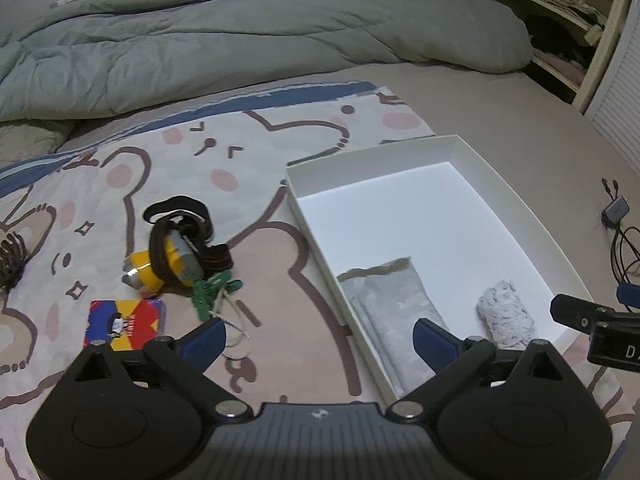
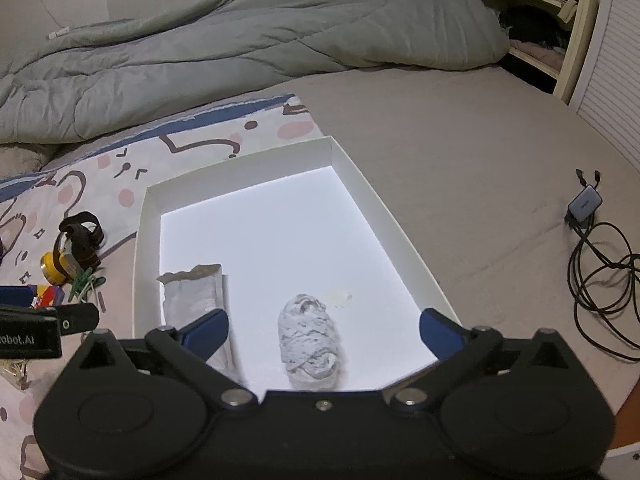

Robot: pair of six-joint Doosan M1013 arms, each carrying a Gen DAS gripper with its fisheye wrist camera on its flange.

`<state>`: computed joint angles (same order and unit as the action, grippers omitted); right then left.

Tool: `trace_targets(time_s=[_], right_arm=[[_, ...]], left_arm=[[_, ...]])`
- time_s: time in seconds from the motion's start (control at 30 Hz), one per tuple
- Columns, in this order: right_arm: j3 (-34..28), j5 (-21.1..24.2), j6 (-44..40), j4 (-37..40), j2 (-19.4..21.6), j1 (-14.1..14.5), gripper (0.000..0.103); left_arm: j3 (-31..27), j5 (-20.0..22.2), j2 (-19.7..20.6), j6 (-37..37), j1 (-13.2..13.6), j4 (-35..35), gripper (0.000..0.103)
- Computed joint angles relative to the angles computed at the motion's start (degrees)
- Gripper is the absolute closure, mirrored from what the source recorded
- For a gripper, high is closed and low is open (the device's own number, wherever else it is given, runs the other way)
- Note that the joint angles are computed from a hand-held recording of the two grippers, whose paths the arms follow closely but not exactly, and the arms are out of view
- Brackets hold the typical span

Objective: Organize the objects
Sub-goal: 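Move both grippers back toward the remaining items on the bed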

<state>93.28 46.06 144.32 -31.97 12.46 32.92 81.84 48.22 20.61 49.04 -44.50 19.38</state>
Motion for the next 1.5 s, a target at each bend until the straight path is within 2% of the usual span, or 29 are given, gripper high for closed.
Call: trace_targets(time_s=[0.33,0.97,1.5], right_arm=[[-1.64,-1.4,-1.14,-0.63,0.75,1.64,0.0],[-7.57,-4.56,-5.53,1.64,4.5,5.87,0.0],[-11.98,-7.35,-6.34,3.4,7.77,8.56,0.0]], left_arm=[[3.03,-0.04,-2.78,-3.31,1.07,4.1,0.003],[10.29,0.35,-9.78,-11.3,4.99,11.48,0.003],[13.93,1.35,-12.83,-14.17,7.04,15.41,0.003]])
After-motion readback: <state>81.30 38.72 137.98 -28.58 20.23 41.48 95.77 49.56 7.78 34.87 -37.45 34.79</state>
